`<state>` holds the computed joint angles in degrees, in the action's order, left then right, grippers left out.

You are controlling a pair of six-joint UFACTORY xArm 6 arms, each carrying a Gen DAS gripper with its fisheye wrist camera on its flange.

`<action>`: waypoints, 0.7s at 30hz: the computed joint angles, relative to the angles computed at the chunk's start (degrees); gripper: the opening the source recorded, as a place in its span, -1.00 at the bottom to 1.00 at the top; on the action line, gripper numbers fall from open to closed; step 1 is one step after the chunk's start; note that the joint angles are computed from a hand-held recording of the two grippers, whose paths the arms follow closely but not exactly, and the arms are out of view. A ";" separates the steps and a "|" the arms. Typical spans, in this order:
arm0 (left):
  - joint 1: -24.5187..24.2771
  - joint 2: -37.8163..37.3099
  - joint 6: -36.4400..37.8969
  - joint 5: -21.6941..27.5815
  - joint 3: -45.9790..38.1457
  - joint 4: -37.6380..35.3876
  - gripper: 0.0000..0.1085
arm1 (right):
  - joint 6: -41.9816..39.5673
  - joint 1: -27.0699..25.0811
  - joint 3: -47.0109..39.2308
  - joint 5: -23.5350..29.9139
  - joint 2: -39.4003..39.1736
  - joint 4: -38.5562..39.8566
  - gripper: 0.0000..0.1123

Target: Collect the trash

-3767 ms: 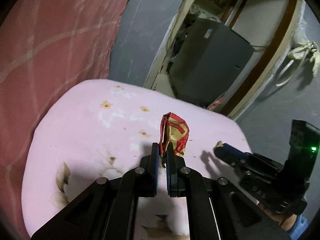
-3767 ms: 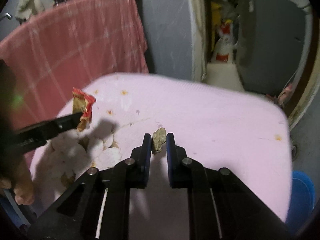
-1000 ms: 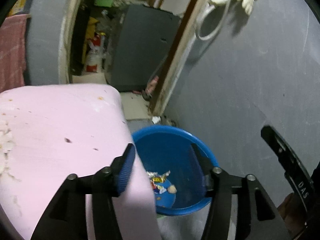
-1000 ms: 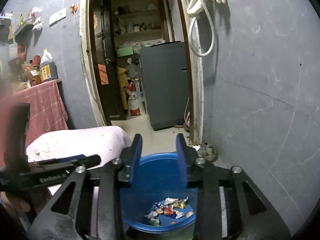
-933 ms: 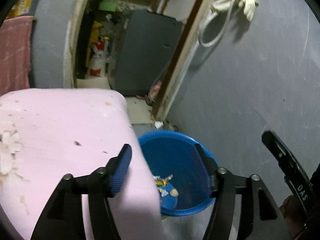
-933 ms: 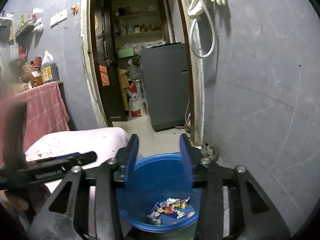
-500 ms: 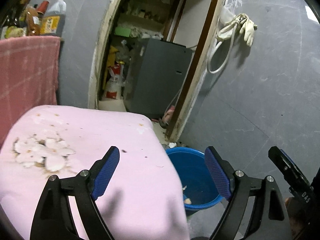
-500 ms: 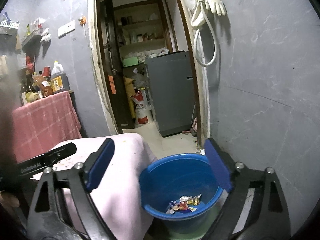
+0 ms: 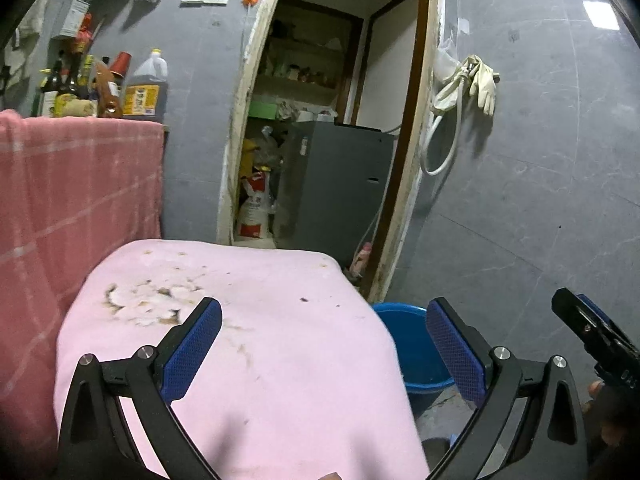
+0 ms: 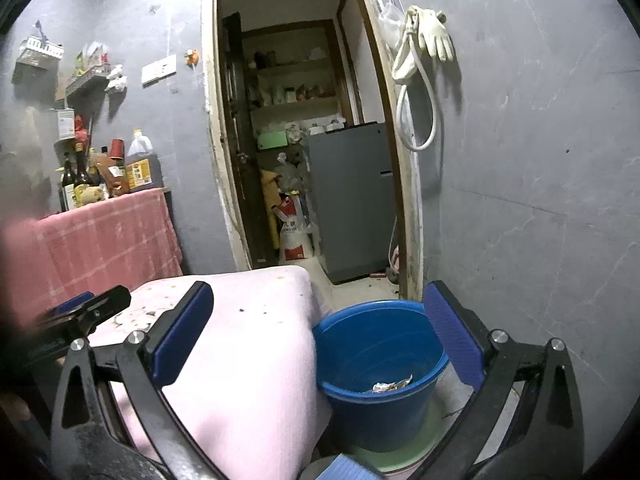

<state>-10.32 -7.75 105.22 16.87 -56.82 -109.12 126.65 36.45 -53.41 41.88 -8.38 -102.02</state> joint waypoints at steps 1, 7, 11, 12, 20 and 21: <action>0.37 -1.03 0.98 0.13 1.11 -0.87 0.86 | 0.02 0.91 0.31 1.06 -0.17 0.18 0.83; 1.91 -6.55 8.91 0.30 7.54 -7.59 0.86 | -0.46 6.33 2.18 7.12 -0.97 1.72 0.83; 3.27 -9.31 12.20 0.52 10.64 -10.16 0.86 | -0.68 8.89 2.81 10.11 -1.07 2.26 0.83; 3.46 -10.00 12.62 0.52 11.41 -10.44 0.86 | -0.60 9.22 2.93 10.49 -1.00 2.28 0.83; 4.99 -13.37 18.82 0.73 15.81 -14.62 0.86 | -0.43 12.03 3.09 12.40 0.36 3.29 0.83; 5.16 -13.72 19.37 0.78 16.28 -14.98 0.86 | -0.41 12.31 3.15 12.55 0.54 3.39 0.83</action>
<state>-5.16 -21.47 124.59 17.65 -40.54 -124.10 126.24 48.75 -50.25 54.44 -7.84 -98.63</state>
